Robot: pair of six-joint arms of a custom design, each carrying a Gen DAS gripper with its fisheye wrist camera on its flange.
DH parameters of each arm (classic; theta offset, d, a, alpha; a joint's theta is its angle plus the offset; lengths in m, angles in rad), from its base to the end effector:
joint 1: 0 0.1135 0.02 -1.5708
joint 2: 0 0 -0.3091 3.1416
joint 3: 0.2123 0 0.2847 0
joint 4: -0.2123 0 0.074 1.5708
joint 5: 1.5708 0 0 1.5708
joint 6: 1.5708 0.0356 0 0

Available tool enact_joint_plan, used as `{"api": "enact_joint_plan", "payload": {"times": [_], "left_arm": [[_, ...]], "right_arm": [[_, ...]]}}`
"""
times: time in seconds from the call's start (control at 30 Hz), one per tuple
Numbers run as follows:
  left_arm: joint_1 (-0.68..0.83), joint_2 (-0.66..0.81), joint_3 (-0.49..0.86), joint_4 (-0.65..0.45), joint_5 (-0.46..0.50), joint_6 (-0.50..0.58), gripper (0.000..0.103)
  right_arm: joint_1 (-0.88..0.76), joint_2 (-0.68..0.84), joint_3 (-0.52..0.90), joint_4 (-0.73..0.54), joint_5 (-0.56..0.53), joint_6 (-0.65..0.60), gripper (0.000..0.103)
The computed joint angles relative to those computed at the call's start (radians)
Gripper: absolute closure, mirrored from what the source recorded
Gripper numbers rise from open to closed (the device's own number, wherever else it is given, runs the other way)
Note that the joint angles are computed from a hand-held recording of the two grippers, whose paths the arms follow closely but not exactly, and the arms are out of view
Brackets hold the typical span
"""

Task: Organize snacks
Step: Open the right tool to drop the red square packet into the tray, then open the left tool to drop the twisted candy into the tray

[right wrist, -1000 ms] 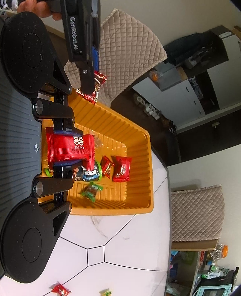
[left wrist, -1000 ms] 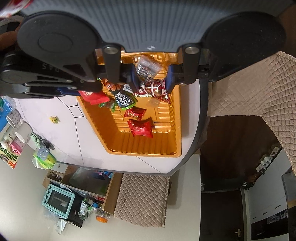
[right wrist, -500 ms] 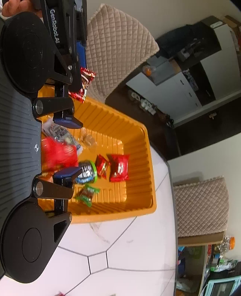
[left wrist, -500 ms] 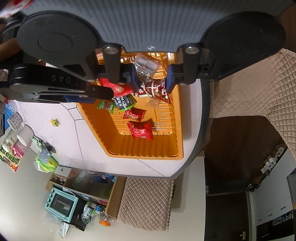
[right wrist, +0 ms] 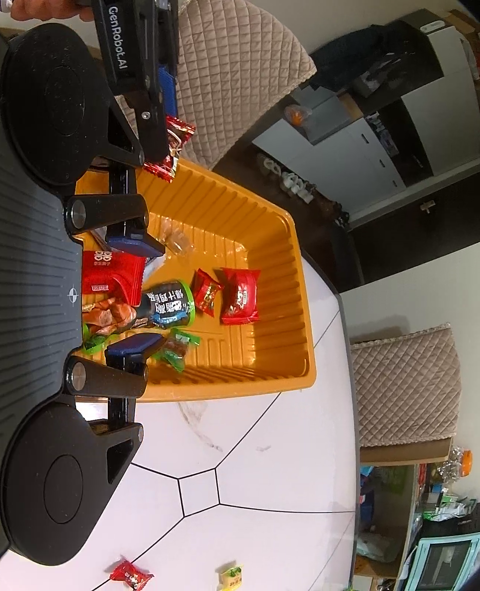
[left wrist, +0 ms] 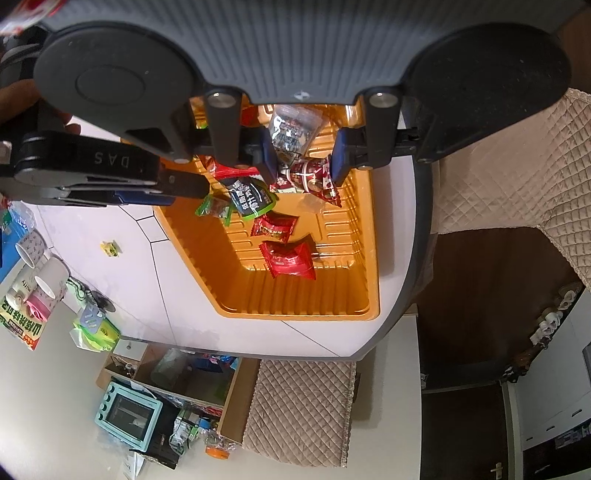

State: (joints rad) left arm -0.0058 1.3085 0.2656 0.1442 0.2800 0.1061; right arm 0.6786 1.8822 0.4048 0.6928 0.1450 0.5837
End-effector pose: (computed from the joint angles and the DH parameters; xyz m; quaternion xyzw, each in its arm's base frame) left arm 0.1992 -0.0110 0.1171 0.0982 0.9308 -0.1152 0.3327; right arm 0.2194 0.1703 0.0591 -0.0160 0.9216 0.1714 0.3479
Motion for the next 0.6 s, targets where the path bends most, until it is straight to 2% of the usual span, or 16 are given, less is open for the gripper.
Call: {"api": "enact_joint_plan", "payload": {"times": [0.27,0.4,0.6], "left_arm": [[-0.027,0.110,0.051,0.059,-0.028,-0.018,0.074],[-0.036,0.152,0.065,0.090,-0.044,-0.020,0.064],[-0.011,0.132,0.061,0.053,-0.027,-0.010,0.064]], "right_arm": [[-0.008,0.011,0.018,-0.011,-0.006,-0.001,0.057],[-0.012,0.007,0.021,-0.014,-0.008,-0.006,0.057],[-0.006,-0.011,0.014,-0.027,-0.012,-0.016,0.057]]}}
